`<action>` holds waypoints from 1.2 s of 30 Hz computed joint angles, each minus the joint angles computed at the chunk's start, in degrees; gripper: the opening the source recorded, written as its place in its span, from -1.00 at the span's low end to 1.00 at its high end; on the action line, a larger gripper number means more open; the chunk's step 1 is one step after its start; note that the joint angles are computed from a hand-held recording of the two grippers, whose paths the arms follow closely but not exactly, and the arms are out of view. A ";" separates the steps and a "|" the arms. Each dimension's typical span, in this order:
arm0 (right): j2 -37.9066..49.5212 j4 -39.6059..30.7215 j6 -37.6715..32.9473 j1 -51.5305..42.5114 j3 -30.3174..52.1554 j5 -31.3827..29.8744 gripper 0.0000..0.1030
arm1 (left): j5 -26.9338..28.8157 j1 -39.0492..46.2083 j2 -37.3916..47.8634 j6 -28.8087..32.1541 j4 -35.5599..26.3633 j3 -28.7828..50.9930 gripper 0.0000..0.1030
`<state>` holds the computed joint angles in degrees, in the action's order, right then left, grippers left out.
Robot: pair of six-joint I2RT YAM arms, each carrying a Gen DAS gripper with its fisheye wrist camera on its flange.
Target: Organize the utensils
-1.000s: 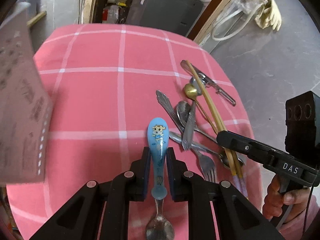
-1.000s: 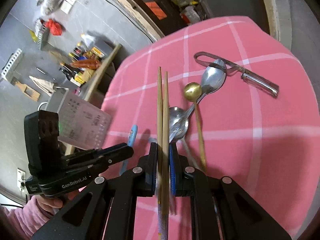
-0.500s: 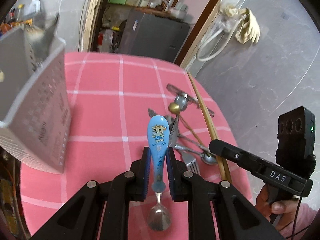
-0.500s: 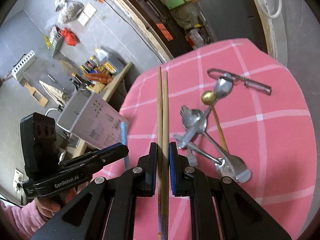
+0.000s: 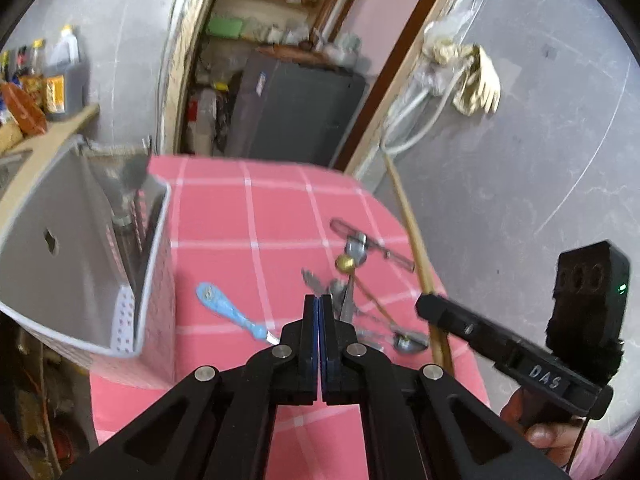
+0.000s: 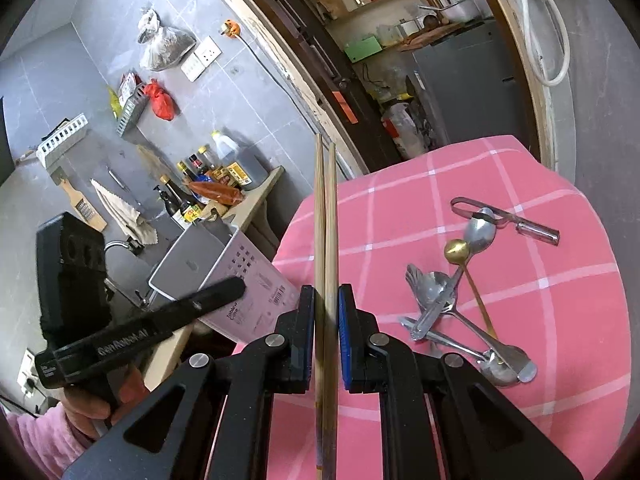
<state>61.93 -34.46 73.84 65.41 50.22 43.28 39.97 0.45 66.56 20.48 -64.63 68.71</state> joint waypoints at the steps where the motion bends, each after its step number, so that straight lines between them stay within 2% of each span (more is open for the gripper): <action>1: 0.14 -0.91 1.21 0.38 0.03 0.40 -0.80 | -0.71 -0.41 0.31 -0.34 -0.16 -0.51 -0.97; 3: 0.41 -2.33 3.94 1.35 -0.18 1.16 -0.80 | -1.56 -1.08 0.97 -1.43 -0.02 -2.49 -0.97; 6: -0.63 -6.03 9.37 2.84 -2.00 1.33 -0.80 | -5.15 -4.19 -0.62 -6.96 4.54 -7.61 -0.97; 9: -3.64 -7.55 12.51 3.09 -5.55 0.24 -0.80 | -11.90 -9.44 -2.36 -15.30 10.47 -12.44 -0.97; 12: -6.79 -7.94 12.79 2.48 -8.63 -0.98 -0.80 | -17.93 -13.26 -2.34 -23.75 16.05 -16.11 -0.97; 17: -11.59 -3.84 5.37 -2.64 -13.23 -5.80 -0.80 | -26.40 -18.44 -0.75 -35.31 23.43 -19.64 -0.97; 22: -16.82 3.43 -6.24 -12.70 -18.75 -15.34 -0.80 | -32.17 -21.94 1.49 -43.70 28.77 -21.03 -0.94; 24: -18.14 6.04 -9.95 -16.62 -20.43 -19.16 -0.80 | -34.78 -22.81 2.38 -46.58 30.10 -20.97 -0.75; 25: -18.56 7.14 -11.47 -18.36 -21.09 -20.91 -0.80 | -35.55 -22.90 2.94 -47.68 30.00 -20.70 -0.49; 26: -18.77 8.26 -12.89 -20.00 -21.67 -22.57 -0.80 | -36.41 -22.91 3.56 -48.85 30.25 -20.52 -0.31; 28: -18.89 10.01 -15.16 -22.61 -22.49 -25.21 -0.80 | -38.60 -23.53 3.86 -50.84 31.58 -20.84 -0.30; 33: -18.50 14.27 -19.60 -28.67 -24.60 -31.31 -0.80 | -41.31 -24.77 6.74 -51.51 33.00 -19.46 -0.32; 34: -18.53 14.66 -19.91 -29.13 -24.89 -31.76 -0.80 | -42.24 -25.11 7.48 -51.33 32.83 -18.87 -0.36; 36: -18.42 15.79 -20.48 -30.43 -25.58 -33.10 -0.80 | -44.73 -26.25 8.78 -50.92 31.76 -17.55 -0.57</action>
